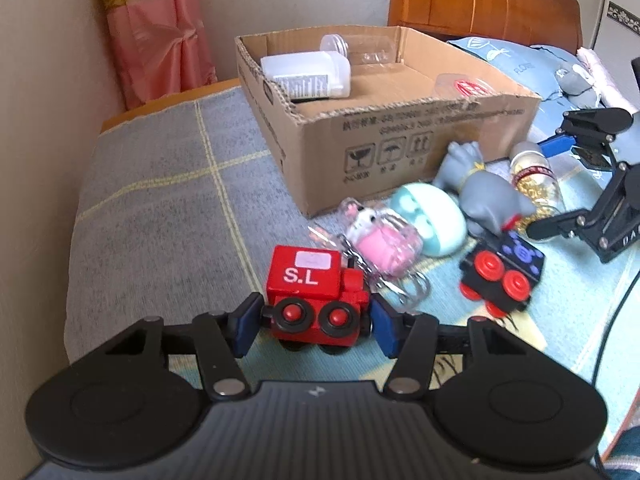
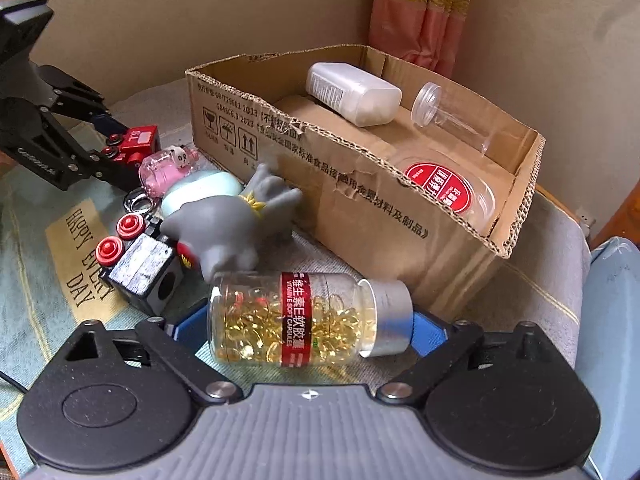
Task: Organize rigid objects
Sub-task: 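Grasp the red toy train with left gripper while right gripper grasps the capsule jar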
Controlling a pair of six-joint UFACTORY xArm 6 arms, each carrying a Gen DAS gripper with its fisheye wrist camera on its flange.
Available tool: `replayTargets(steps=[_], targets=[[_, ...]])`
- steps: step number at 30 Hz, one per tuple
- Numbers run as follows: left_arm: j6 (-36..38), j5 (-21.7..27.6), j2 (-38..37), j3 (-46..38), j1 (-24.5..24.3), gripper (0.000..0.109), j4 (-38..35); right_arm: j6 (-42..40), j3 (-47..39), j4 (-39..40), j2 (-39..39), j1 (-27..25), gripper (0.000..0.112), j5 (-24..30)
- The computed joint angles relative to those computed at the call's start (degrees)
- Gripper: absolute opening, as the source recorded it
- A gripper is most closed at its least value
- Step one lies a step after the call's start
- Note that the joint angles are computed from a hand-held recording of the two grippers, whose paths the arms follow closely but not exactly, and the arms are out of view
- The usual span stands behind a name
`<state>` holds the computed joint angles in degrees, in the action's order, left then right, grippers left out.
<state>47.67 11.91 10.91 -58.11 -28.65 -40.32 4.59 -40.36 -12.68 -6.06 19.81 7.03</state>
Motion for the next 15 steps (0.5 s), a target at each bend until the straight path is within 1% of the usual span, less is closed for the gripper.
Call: replayTargets(steps=[1,2,3,4,7,10,12,15], targets=[[0.2,-0.5,-0.2,0.4,-0.2,0.057,0.0,-1.0,0.2,2.1,-0.4,0.3,0.096,0.3],[0.0,-1.1,-0.2,0.6,-0.3,0.059,-0.1,-4.2,0.5,6.6,-0.8,0.8,0.096,0.6],[-0.8,-2.0,0.2,0.5,-0.4,0.059,0.0,-5.5,0.7,8.7,-1.0,1.1,0.096,0.6],[-0.7,-2.3,0.6,0.1,-0.4,0.059,-0.3,-5.1,0.7,8.4,-1.1,1.2,0.096,0.6],[0.4,-3.3,1.9,-1.2,-0.7,0.059,-1.8,2.5,0.0,-0.2,-0.4,0.7,0.096,0.4],[-0.6,-2.3,2.3,-2.1,-0.6,0.052,-1.0,5.9,-1.4,-3.6,0.5,0.9,0.097,1.3],[-4.4,-2.0,2.1,-1.8,-0.3,0.052,2.9,8.3,-2.2,-5.7,0.6,1.0,0.096,2.9],[-10.4,-0.6,1.3,-1.3,0.4,0.052,8.7,9.3,-3.0,-4.7,0.3,1.3,0.096,5.5]])
